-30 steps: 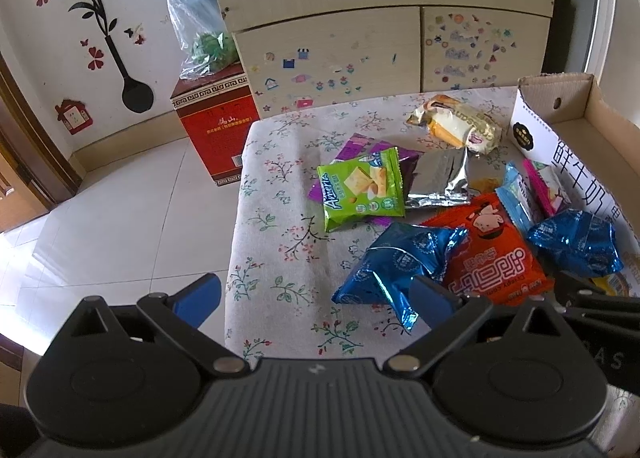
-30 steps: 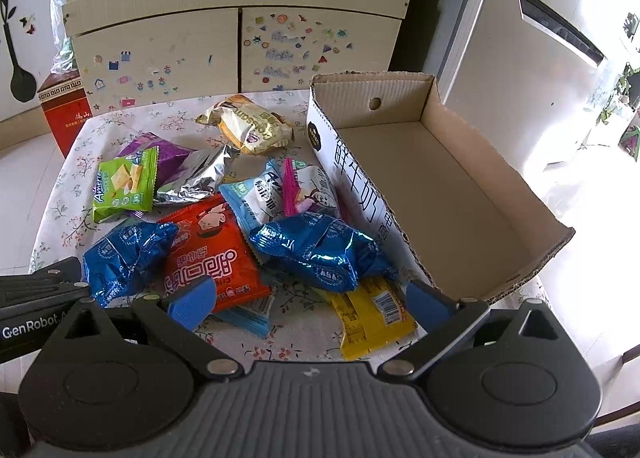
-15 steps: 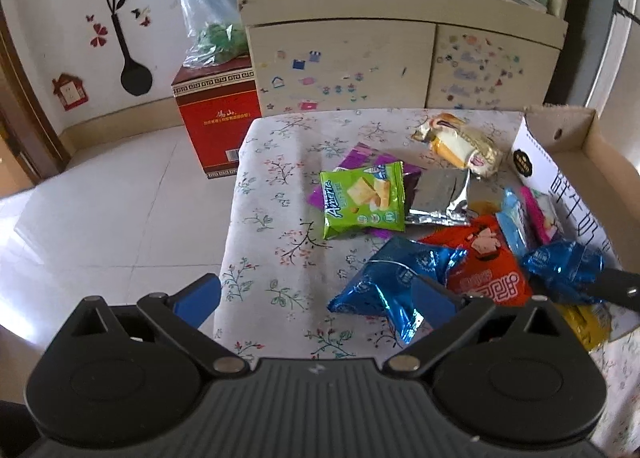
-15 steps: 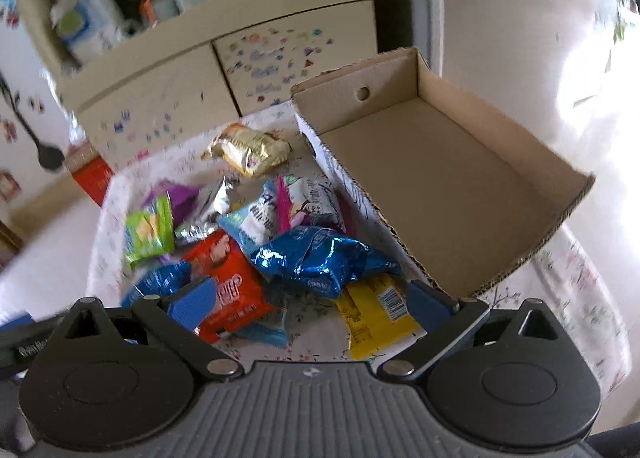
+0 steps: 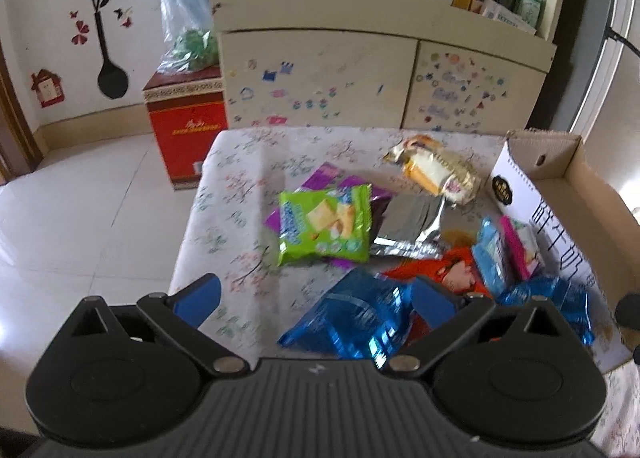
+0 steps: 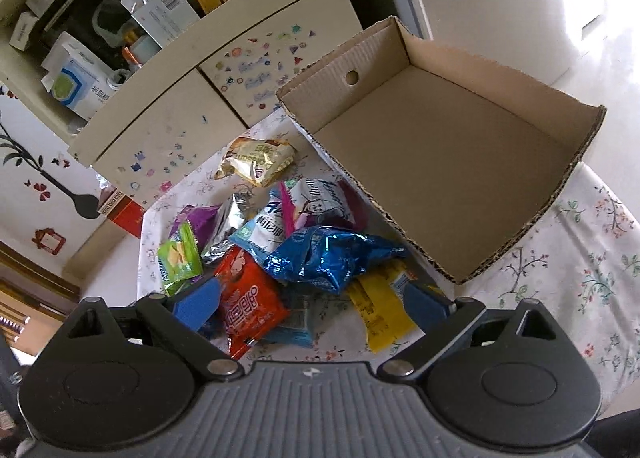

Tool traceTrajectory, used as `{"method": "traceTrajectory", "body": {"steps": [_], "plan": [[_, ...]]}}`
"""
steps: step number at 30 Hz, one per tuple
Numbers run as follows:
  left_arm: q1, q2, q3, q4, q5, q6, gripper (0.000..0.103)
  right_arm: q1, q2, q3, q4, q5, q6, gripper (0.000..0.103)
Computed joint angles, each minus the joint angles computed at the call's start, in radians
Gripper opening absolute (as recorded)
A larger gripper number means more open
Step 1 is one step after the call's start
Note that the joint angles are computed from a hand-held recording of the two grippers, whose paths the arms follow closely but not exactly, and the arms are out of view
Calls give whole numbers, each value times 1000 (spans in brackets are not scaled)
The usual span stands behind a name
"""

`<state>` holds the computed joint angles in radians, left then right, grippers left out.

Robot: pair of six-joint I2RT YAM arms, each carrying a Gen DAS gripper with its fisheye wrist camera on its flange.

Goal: Organize snacks
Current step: 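Lower the right gripper onto the blue foil bag and close on it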

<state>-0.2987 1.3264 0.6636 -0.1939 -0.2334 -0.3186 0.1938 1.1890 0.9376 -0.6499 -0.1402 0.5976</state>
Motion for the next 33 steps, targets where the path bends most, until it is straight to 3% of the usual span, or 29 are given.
{"method": "traceTrajectory", "body": {"steps": [7, 11, 15, 21, 28, 33], "plan": [[-1, 154, 42, 113, 2, -67, 101, -19, 20, -25, 79, -62, 24, 90], [13, 216, 50, 119, -6, -90, 101, -17, 68, -19, 138, -62, 30, 81], [25, 227, 25, 122, -29, -70, 101, -9, 129, -5, 197, -74, 13, 77], [64, 174, -30, 103, 15, -15, 101, -2, 205, 10, 204, -57, -11, 77], [108, 124, -64, 45, 24, 36, 102, -38, 206, -6, 145, -296, -53, 77], [134, 62, -95, 52, 37, 79, 101, -7, 145, 2, 78, -362, -144, 79]]}}
